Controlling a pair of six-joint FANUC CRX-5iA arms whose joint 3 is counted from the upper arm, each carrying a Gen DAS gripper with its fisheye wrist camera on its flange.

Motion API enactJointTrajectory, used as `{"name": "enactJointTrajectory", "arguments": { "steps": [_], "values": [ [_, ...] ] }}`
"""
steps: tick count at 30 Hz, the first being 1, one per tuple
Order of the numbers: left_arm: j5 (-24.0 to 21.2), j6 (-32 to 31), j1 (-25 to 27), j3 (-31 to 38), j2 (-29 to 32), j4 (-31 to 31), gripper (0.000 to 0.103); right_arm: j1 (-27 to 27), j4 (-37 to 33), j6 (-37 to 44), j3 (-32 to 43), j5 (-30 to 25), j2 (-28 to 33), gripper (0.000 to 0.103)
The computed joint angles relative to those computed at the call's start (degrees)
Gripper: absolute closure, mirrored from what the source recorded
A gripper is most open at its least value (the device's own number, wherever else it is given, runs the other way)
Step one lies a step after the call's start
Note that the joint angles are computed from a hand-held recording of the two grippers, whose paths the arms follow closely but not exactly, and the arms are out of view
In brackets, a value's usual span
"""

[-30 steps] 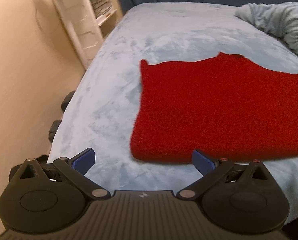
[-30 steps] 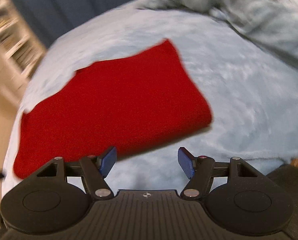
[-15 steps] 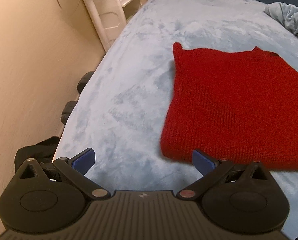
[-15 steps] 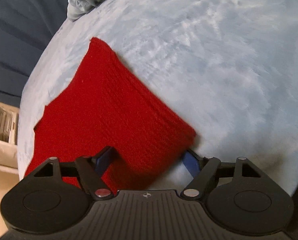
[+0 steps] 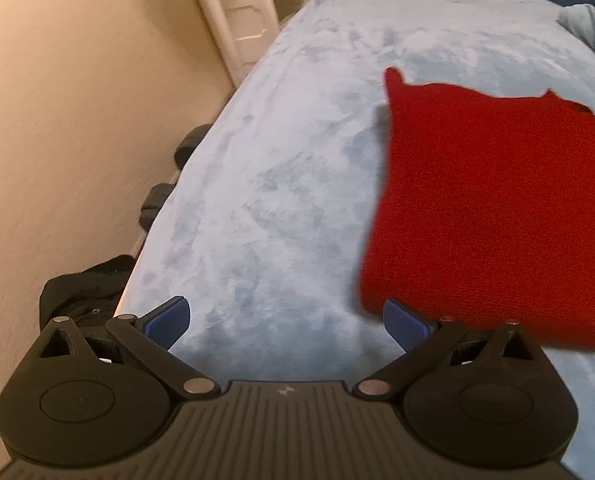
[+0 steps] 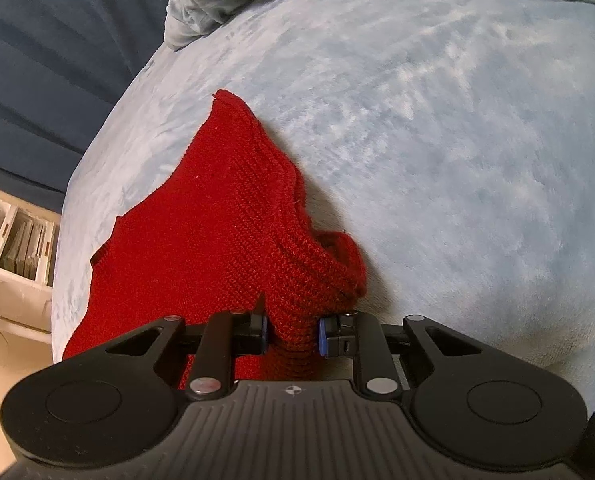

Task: Fold small clothes
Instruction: 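Lift the held edge with the right gripper and fold it over the cardigan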

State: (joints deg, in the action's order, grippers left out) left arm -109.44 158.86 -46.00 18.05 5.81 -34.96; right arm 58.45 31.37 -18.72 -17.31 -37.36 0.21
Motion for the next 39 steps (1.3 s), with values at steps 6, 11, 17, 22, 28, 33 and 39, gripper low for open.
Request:
{"name": "enactJointTrajectory", "arguments": {
  "steps": [6, 11, 17, 22, 28, 33, 39],
  "values": [
    [0.94, 0.73, 2.48, -3.25, -1.36, 1.85, 0.0, 0.15, -0.42, 1.45, 1.32, -1.46, 0.44, 0.082],
    [2.04, 1.0, 3.88, -5.05, -2.27, 3.15, 0.0, 0.29, -1.37, 2.37, 2.6, -3.04, 1.01, 0.082],
    [4.4, 0.11, 5.48, -7.61, -3.28, 5.51, 0.0, 0.6, -0.78, 2.71, 3.3, -4.21, 1.17, 0.082],
    [9.02, -2.19, 8.06, -10.96, -4.62, 9.58, 0.0, 0.61, -3.7, 4.81, 5.97, -7.41, 2.87, 0.082],
    [13.09, -2.39, 10.04, -13.29, -6.04, 10.93, 0.0, 2.5, -1.38, 9.52, 13.57, -17.23, 6.77, 0.086],
    [16.21, -2.81, 12.44, -15.81, -8.07, 12.85, 0.0, 6.29, 9.15, 17.26, 22.71, -25.35, 12.61, 0.087],
    [17.59, -0.47, 12.55, -18.68, -12.22, 13.17, 0.0, 12.49, 26.72, 38.99, 33.17, -16.59, 22.16, 0.088]
  ]
}}
